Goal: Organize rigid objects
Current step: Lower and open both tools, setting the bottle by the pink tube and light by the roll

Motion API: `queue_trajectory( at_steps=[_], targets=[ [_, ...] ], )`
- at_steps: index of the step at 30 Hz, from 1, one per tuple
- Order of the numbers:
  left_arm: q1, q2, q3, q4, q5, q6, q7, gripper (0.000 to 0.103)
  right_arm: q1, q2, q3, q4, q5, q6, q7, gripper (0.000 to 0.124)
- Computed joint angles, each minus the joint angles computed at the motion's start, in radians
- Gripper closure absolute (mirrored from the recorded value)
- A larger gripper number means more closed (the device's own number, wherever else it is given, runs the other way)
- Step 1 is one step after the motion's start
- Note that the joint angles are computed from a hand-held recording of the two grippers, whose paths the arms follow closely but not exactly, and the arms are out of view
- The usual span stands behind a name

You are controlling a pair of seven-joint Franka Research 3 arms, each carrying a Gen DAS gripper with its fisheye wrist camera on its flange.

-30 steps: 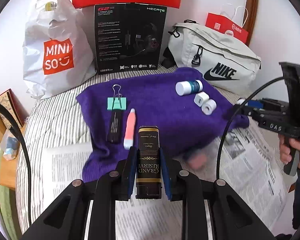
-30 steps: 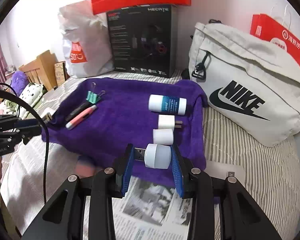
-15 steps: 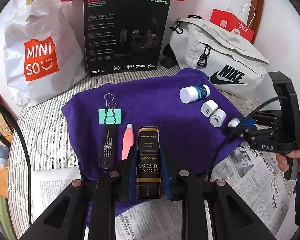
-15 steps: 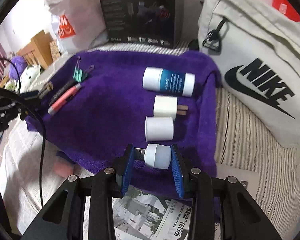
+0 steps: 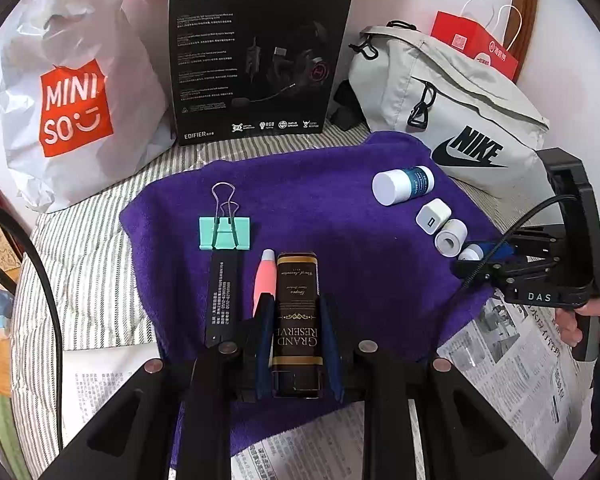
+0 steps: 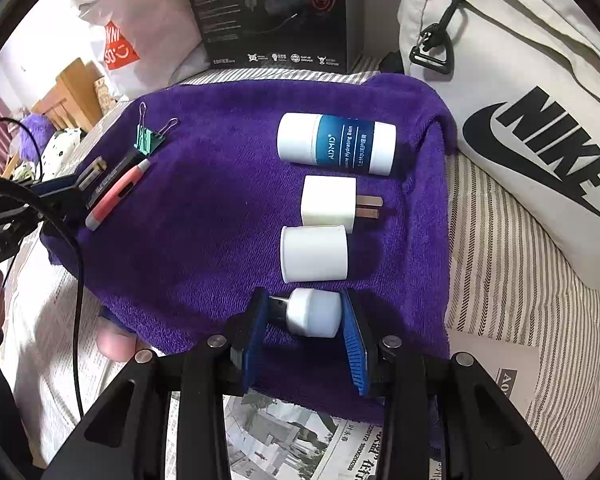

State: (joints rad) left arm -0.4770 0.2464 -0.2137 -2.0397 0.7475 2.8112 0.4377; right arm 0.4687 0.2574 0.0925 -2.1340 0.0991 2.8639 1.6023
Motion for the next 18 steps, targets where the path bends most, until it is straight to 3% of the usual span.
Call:
queue_trajectory(
  at_steps=[5, 9, 18],
  targets=[
    [0.005, 0.042, -0.007, 0.041, -0.038, -0.016, 0.040, 0.081, -0.001, -0.022, -0.002, -0.024, 0.003, 0.010, 0.001, 0.086],
    [-0.002, 0.089, -0.003, 0.092, -0.074, -0.040, 0.072, 0.081, 0.039, -0.056, -0.048, -0.065, -0.109, 0.049, 0.082, 0.074],
    [-0.029, 0.190, 0.025, 0.207, -0.119, -0.080, 0.118, 0.080, -0.008, -0.130, -0.004, -0.167, -0.056, 0.135, 0.069, 0.073]
  ],
)
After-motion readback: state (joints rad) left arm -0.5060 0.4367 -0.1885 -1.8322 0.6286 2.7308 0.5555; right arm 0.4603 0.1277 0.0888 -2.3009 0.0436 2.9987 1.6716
